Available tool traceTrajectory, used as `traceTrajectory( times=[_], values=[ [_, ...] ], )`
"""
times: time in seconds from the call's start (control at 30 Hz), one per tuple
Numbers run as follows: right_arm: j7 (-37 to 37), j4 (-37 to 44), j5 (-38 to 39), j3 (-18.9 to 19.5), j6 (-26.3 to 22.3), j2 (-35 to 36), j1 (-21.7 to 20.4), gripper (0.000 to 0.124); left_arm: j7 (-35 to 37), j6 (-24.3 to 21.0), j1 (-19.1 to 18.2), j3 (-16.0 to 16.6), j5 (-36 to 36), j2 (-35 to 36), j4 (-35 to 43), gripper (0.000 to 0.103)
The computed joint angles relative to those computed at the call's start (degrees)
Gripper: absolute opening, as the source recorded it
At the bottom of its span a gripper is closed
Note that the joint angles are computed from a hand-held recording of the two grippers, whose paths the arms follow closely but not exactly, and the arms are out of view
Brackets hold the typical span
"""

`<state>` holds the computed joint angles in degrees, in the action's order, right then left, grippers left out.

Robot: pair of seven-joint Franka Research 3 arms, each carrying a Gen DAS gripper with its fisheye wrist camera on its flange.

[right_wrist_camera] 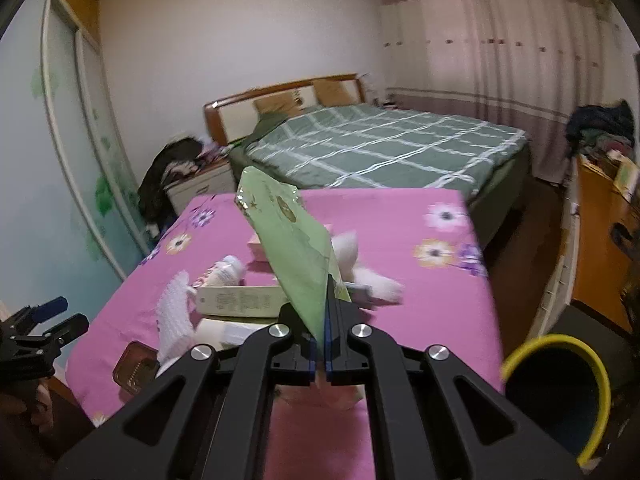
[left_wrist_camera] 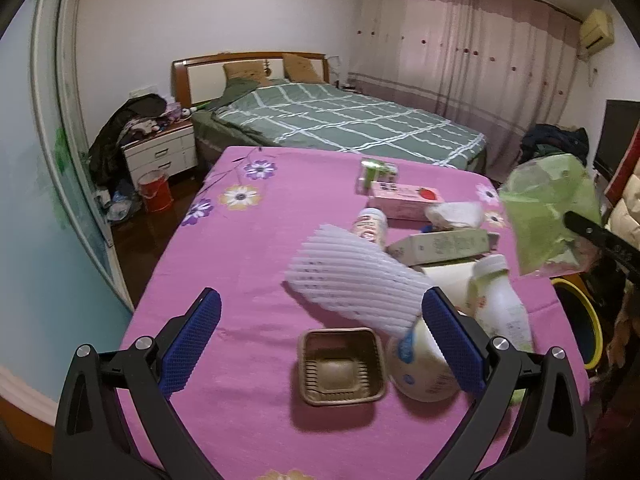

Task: Collect trash
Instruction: 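Drop the wrapper into the bin with the right tool while the left tool nears the cup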

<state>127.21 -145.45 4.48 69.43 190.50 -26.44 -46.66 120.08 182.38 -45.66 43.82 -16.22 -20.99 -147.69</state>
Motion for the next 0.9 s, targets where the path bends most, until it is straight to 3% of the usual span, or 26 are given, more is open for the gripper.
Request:
traceTrajectory(
  times=[0.17, 0.27, 0.4, 0.5, 0.6, 0.77, 0.9],
  values=[
    [1.0, -9.1, 4.3, -13.7, -0.3, -5.7, 13.6, 0.003, 0.0, -0.2, -0.3, -1.2, 0.3, -1.0, -1.4, 0.099],
    [1.2, -12.5, 5.6, -17.3, -1.0, -8.5, 17.1, 0.003, -0.2, -0.2, -0.1, -2.4, 0.5, -1.4, -2.3, 0.099],
    [4.5, -16.5, 6.1, -18.3, -3.9, -12.8, 16.9, 0.003, 0.3, -0.8, -1.4, -2.9, 0.9, -2.7, -3.7, 0.099],
    [7.7, -19.0, 5.1, -18.1, -7.1, -14.7, 15.0, 0.003, 0.7, -1.0, -0.7, -5.1, 1.6, -3.1, -4.7, 0.099],
    [10.0, -20.8, 3.7, -18.7, -7.9, -12.5, 13.1, 0.003, 0.9, -1.5, -1.2, -6.2, 1.4, -3.2, -5.0, 0.099],
    [13.2, -21.3, -0.3, -17.0, -7.4, -7.7, 6.4, 0.005, 0.9, -2.0, -0.8, -8.4, 0.6, -2.4, -5.0, 0.099],
    [16.6, -21.3, -2.7, -14.1, -6.9, -7.6, 2.4, 0.026, 2.0, -2.5, -1.4, -8.4, -1.1, -1.8, -4.5, 0.099]
  ],
)
